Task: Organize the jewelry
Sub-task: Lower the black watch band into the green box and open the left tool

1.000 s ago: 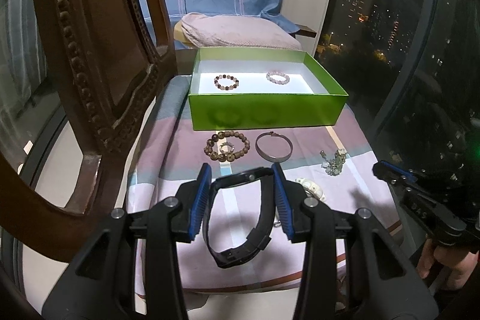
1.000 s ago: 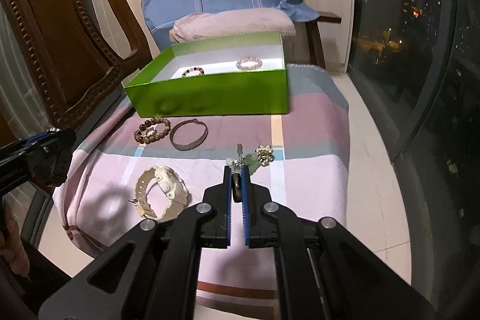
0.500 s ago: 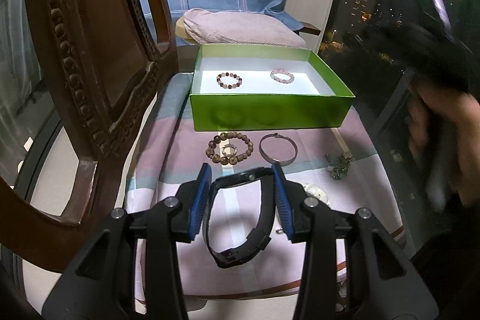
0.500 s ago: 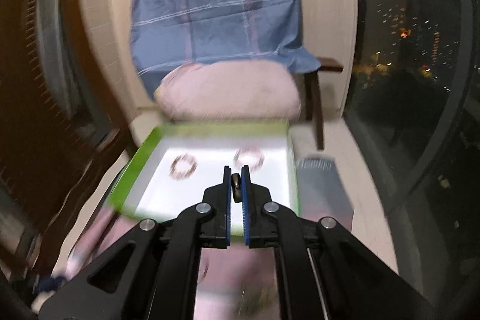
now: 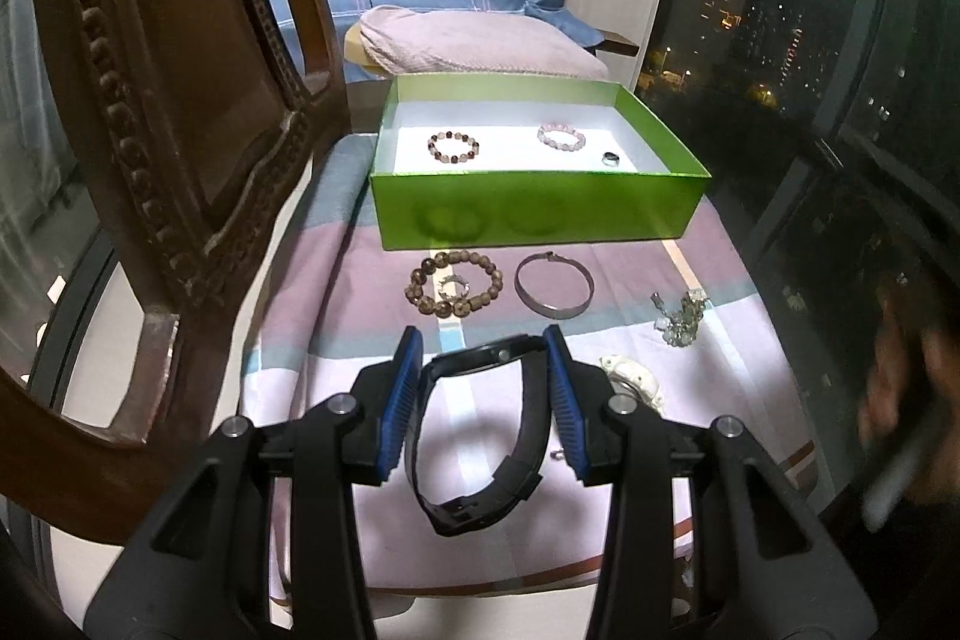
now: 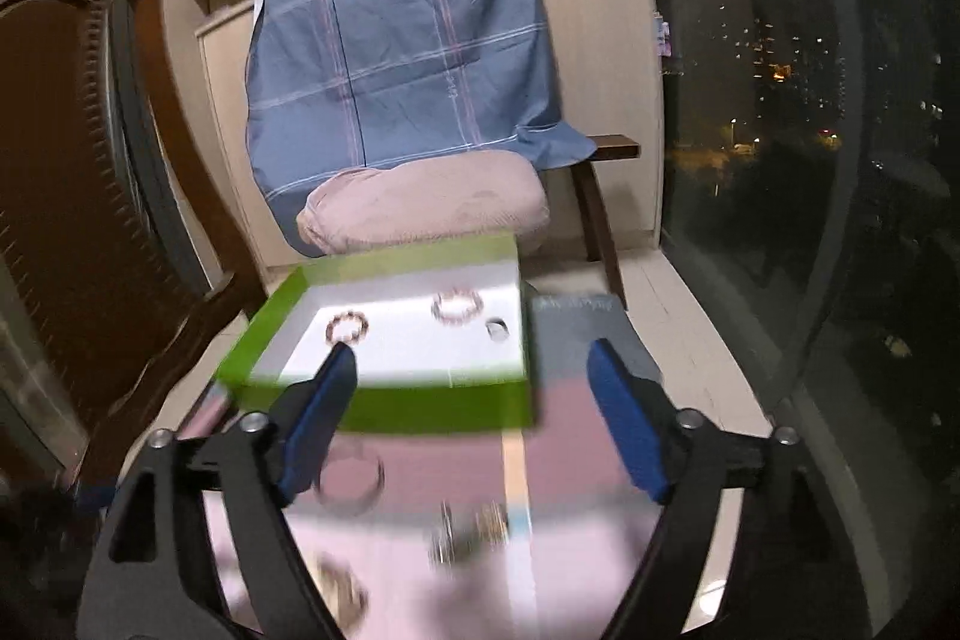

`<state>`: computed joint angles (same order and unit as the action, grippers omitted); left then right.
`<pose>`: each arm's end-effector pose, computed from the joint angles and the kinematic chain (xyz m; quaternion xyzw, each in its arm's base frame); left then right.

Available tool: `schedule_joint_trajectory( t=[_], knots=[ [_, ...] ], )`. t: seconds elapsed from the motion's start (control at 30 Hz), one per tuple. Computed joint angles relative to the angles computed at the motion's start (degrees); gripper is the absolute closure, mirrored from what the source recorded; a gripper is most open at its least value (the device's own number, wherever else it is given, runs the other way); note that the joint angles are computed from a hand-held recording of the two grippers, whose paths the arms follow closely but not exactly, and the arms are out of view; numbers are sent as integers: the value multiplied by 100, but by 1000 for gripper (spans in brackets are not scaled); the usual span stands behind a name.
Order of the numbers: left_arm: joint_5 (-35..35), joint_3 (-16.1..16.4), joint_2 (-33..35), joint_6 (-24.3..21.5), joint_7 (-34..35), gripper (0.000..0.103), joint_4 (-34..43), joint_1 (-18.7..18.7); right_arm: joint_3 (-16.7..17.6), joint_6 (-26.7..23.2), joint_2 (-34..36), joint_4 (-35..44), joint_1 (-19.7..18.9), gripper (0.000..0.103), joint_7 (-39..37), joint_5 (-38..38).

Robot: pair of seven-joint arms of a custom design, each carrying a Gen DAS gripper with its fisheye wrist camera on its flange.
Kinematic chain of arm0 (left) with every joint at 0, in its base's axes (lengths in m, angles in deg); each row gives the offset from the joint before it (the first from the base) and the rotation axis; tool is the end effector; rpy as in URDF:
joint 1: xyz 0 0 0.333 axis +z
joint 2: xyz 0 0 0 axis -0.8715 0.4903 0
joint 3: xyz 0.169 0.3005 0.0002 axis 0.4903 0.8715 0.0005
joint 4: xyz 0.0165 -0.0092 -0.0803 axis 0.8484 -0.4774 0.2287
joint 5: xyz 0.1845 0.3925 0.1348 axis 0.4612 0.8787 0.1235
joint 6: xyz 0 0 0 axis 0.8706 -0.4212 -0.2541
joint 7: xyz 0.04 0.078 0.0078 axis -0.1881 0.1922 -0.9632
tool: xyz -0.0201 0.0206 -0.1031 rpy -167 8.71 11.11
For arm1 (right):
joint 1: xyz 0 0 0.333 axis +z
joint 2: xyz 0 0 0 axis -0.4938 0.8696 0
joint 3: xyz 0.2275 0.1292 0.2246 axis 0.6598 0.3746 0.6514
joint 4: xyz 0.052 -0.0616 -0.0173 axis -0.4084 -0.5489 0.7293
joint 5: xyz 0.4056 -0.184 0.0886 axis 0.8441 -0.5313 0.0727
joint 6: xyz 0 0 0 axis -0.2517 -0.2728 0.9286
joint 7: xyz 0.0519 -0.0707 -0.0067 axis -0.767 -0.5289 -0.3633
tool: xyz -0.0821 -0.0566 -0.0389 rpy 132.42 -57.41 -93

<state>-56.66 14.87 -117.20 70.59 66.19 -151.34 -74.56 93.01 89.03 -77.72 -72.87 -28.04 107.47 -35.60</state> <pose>0.4793 -0.0825 0.5227 -0.5361 0.7519 -0.3420 0.1741 0.4474 0.2175 0.5485 -0.4968 0.7045 -0.3632 0.3536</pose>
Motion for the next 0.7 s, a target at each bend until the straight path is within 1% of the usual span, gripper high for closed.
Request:
schedule_joint_trajectory(
  t=[0.07,0.1,0.17,0.23,0.27,0.37,0.43,0.5,0.6,0.67,0.7],
  knots=[
    [-31,24,-14,-74,15,62,-7,-29,-39,56,-342,-401,201,16,128,295],
    [-65,41,-30,-100,42,62,-20,-54,-94,107,-382,-515,321,16,-4,503],
    [-59,-2,-55,-44,35,62,-66,-41,-86,170,-288,-513,402,16,-401,683],
    [46,-93,-60,-4,-64,62,-102,17,100,149,-236,-432,295,16,-593,588],
    [45,-81,-58,-33,-87,62,-106,-1,184,123,-230,-405,226,16,-583,527],
    [161,-153,-21,-71,-211,62,-114,46,12,326,-246,-466,299,16,-716,800],
    [292,-229,36,-96,-330,62,-72,92,19,414,-389,-579,230,16,-668,967],
    [365,-268,184,-176,-443,62,117,108,42,485,-399,-594,128,16,-692,1122],
    [516,-385,539,-165,-645,62,577,183,32,492,-406,-627,75,16,-838,1394],
    [662,-520,1036,-140,-876,62,1180,261,59,576,-404,-648,-26,16,-844,1507],
    [713,-572,1317,-213,-974,62,1535,288,84,590,-408,-652,-70,16,-854,1554]
  ],
)
